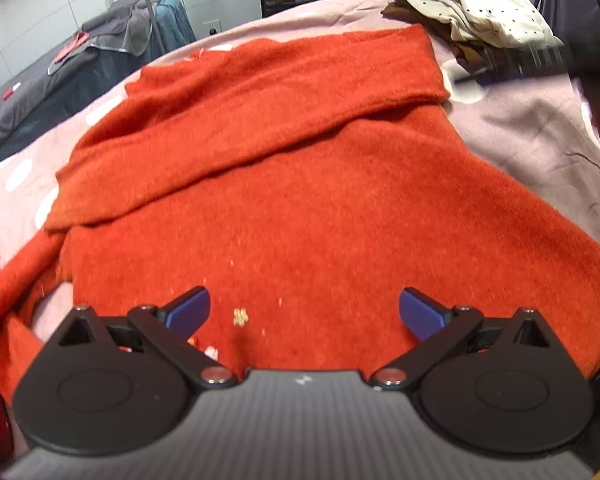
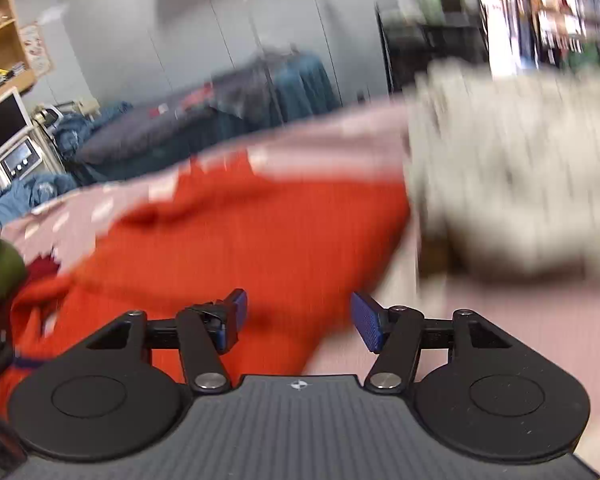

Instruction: Fold small clothes

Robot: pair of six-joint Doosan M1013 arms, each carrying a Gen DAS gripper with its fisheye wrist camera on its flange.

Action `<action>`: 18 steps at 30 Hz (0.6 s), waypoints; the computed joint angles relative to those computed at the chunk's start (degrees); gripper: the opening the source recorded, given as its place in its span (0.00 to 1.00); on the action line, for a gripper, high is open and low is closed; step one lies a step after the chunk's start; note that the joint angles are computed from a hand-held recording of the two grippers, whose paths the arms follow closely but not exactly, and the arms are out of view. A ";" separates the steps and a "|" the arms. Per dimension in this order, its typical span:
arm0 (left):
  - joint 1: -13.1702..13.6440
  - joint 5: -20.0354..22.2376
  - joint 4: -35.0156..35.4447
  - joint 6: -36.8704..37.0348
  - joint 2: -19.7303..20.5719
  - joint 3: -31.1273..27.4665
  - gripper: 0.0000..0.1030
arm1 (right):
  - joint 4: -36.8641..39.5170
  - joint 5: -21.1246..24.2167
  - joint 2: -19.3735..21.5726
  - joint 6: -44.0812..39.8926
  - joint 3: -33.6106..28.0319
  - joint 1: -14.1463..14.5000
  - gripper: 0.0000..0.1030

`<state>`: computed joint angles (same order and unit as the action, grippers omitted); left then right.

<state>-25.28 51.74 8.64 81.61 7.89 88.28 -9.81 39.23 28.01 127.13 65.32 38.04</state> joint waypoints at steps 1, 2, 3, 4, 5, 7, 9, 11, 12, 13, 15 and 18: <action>0.05 0.13 -0.46 0.24 -0.12 0.09 1.00 | 2.80 0.59 -0.42 -1.22 1.24 -0.14 0.84; 0.10 0.09 -0.97 0.42 -0.21 0.19 1.00 | 4.36 0.15 -0.66 -0.87 2.38 -0.21 0.78; 0.11 0.25 -1.33 0.38 -0.22 0.17 1.00 | 5.62 -1.20 -0.86 -0.05 3.52 -0.30 0.75; 0.00 0.45 -1.30 0.09 -0.19 0.07 1.00 | 5.21 -4.17 -1.27 1.80 4.87 -0.24 0.75; -0.18 0.38 -0.97 -0.34 -0.21 0.07 1.00 | 4.33 -6.34 -1.32 3.88 5.52 -0.19 0.75; -0.44 0.08 -1.01 -0.77 -0.35 0.10 1.00 | 4.72 -5.37 -0.09 4.46 3.68 -0.09 0.75; -0.50 -0.24 -1.76 -0.95 -0.54 0.17 1.00 | 5.08 -6.07 0.95 4.39 2.45 0.05 0.58; -0.68 0.12 -1.63 -1.42 -0.61 0.09 1.00 | 9.52 -5.09 1.96 3.08 1.18 -0.45 0.16; -0.83 0.13 -1.12 -1.84 -0.75 0.20 1.00 | 10.34 -5.94 1.47 3.68 2.01 -0.68 0.13; -0.88 0.17 -0.62 -2.12 -0.97 0.39 1.00 | 8.94 -6.69 0.86 5.95 2.72 -0.68 0.12; -0.70 0.39 -0.33 -2.26 -1.43 0.78 1.00 | -0.77 -7.02 -0.86 13.87 4.33 -0.27 0.11; -0.02 1.56 -0.84 -2.31 -1.71 1.12 1.00 | -18.48 -2.11 -2.87 24.31 4.69 0.74 0.00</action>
<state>-25.30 53.31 7.80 79.30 6.18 89.40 -28.30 37.12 25.14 151.44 70.00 38.77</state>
